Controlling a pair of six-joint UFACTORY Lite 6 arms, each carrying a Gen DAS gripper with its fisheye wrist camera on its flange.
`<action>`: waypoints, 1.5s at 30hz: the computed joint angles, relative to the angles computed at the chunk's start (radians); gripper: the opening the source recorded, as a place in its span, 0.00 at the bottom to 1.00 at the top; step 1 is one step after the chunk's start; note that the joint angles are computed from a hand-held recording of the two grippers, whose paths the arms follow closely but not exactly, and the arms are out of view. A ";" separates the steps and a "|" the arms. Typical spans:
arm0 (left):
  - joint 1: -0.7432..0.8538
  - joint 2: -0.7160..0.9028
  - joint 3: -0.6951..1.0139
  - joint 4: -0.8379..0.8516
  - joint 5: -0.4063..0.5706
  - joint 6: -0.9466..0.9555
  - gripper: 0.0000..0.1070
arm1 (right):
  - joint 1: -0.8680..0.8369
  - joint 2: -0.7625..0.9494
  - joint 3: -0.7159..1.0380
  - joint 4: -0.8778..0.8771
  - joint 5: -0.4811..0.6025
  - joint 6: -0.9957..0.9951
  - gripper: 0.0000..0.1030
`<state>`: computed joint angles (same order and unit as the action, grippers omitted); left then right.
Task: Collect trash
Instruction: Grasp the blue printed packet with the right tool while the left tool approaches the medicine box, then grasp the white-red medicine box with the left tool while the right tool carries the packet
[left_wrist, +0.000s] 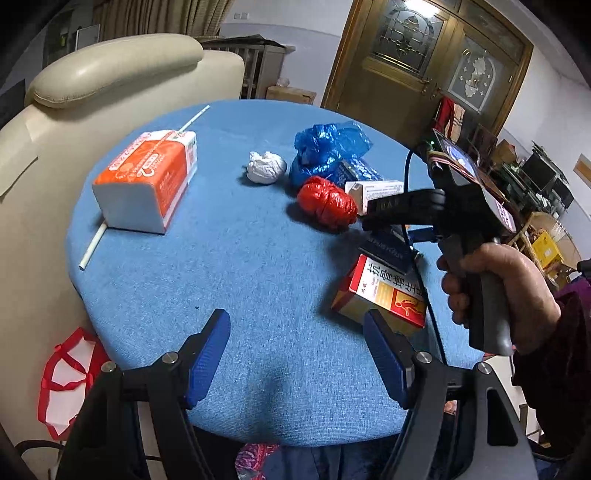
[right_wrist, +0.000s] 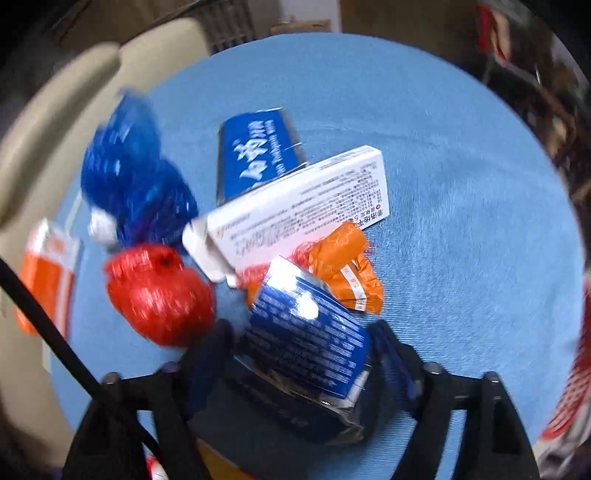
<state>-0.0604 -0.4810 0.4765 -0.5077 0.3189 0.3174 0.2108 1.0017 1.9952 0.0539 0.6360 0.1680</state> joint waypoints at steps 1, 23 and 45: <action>0.000 0.004 0.001 0.001 -0.001 -0.001 0.70 | -0.001 -0.023 -0.042 0.015 -0.028 -0.028 0.74; -0.288 0.586 0.447 0.230 0.033 -0.709 0.70 | -0.496 -0.665 -0.938 1.207 -0.146 -1.491 0.72; -0.453 0.730 0.605 0.804 0.106 -1.316 0.49 | -0.753 -0.842 -1.140 1.400 0.043 -1.830 0.72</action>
<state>-0.5135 0.2489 1.0811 0.2961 0.4244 -0.9983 -0.5423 0.1599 0.8552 1.4540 0.6795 -1.6623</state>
